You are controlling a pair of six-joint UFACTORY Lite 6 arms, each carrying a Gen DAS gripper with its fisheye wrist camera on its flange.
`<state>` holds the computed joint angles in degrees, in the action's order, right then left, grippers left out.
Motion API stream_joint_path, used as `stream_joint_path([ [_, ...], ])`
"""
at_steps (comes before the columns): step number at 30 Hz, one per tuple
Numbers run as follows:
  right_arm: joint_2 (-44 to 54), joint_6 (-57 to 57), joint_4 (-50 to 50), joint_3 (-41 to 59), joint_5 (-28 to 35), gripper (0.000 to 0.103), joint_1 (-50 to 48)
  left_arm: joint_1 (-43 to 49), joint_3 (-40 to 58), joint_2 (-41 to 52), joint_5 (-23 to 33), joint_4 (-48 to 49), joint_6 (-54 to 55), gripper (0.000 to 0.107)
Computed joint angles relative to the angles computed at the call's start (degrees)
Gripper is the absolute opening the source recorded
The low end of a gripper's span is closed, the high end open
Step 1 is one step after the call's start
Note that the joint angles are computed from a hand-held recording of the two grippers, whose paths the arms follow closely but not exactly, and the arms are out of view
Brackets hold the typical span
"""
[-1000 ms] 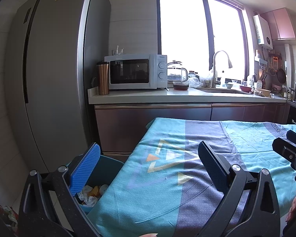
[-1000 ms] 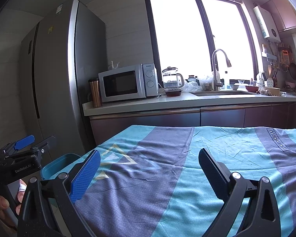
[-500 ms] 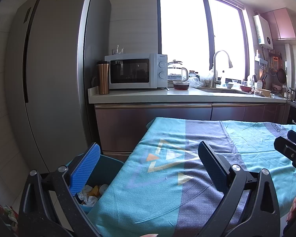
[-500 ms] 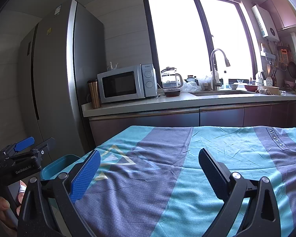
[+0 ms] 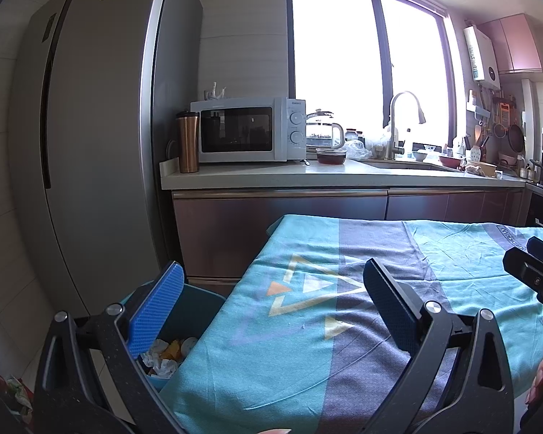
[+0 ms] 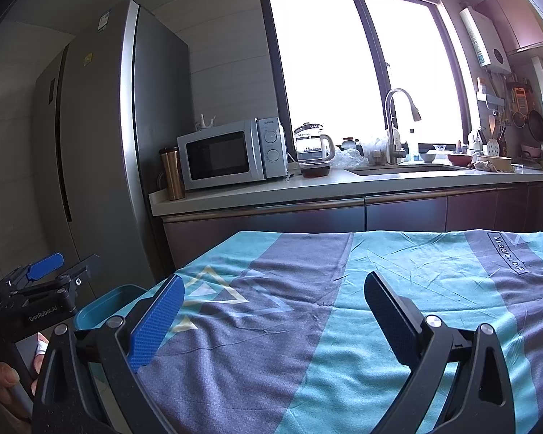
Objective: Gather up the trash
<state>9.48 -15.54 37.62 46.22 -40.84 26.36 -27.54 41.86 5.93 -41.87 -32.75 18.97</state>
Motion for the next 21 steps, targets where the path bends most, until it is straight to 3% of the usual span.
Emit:
stream_joint_path([
  [21,-0.63,-1.21,0.89,0.31,0.62,0.096,0.11,-0.54,0.69,0.54,0.17,-0.64,0.41,0.098],
])
